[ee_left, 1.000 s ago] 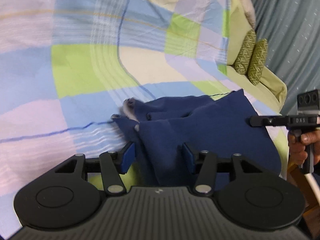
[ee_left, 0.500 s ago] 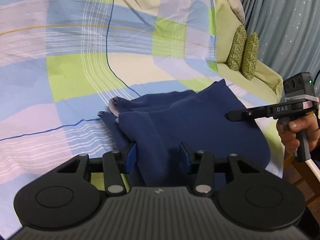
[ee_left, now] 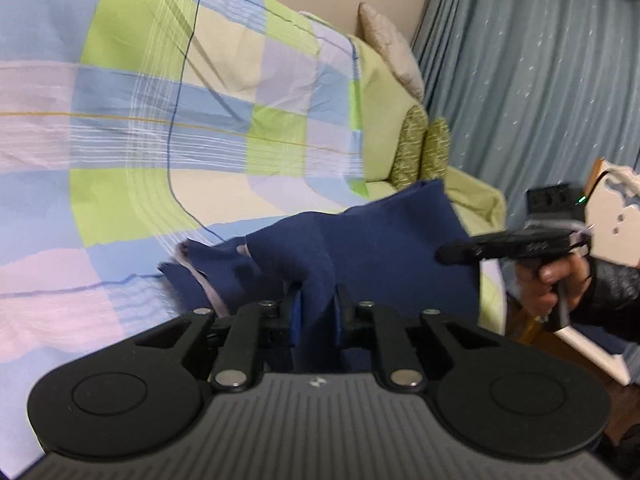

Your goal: Fold clothes

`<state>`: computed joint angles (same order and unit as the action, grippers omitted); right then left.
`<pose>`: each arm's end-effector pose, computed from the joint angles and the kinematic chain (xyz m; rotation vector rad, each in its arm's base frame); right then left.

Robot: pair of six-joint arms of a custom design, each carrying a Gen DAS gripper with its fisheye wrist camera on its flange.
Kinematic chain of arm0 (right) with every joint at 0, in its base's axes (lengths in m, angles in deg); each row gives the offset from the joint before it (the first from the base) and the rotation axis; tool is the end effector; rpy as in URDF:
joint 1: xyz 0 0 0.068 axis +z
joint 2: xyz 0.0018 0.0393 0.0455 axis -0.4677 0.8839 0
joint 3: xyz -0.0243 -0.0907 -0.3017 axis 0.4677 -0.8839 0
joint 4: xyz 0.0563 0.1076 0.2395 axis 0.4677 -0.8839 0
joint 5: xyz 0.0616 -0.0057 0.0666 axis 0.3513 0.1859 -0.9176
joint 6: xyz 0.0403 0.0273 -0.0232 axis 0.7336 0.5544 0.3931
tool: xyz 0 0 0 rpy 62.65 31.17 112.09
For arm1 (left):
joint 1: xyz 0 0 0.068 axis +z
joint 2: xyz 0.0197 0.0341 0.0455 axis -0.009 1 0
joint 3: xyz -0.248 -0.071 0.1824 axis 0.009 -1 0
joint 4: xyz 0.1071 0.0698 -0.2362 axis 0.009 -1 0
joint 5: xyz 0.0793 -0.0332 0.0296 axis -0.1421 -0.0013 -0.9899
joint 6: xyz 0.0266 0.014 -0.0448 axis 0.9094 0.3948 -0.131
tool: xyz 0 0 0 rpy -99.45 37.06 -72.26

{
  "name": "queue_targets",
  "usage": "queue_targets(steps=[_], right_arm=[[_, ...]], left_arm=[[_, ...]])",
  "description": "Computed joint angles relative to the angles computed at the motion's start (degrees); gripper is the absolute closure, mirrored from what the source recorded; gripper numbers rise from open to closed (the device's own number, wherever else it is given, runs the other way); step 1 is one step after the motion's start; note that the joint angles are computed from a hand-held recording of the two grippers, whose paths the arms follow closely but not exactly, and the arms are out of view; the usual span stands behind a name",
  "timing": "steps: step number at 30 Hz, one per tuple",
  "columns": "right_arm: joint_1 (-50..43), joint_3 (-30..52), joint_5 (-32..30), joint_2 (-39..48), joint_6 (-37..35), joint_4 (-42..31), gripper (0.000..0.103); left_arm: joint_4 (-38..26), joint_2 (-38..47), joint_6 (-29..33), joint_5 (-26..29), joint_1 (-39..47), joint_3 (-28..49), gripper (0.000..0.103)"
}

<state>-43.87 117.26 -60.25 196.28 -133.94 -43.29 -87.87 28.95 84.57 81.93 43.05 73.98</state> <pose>0.4001 -0.0801 0.2467 -0.9421 1.9108 1.1408 0.1601 0.1102 0.2310 0.1405 2.0091 -0.4920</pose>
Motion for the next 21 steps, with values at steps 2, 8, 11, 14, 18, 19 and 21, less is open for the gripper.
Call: queue_targets(steps=[2,8,11,14,18,19,21], right_arm=[[1.39,1.75,-1.28,-0.2,2.14,1.36,0.09],[5.02,5.81,-4.11,3.55,23.33,16.77,0.09],[6.91,9.54,4.19,10.32,32.93,19.0,0.088],[5.91,8.04,3.13,11.8,37.89,22.43,0.07],[5.06,6.32,1.68,11.27,42.51,27.34,0.07],[5.06,6.05,1.62,11.17,44.07,28.71,0.078],[5.35,5.7,1.84,10.74,44.82,30.01,0.088]], left_arm=[[4.22,0.24,-3.7,-1.57,-1.07,0.4,0.087],[14.93,10.95,-12.39,-12.36,-8.32,2.96,0.081],[15.93,18.21,-13.04,-19.25,-12.66,4.46,0.067],[20.22,19.15,-15.78,-18.33,-12.17,2.86,0.06],[23.49,19.78,-16.47,-17.03,-11.68,2.32,0.073],[23.17,19.92,-16.12,-16.51,-11.57,2.53,0.078],[24.15,19.84,-16.6,-15.67,-11.63,2.68,0.084]])
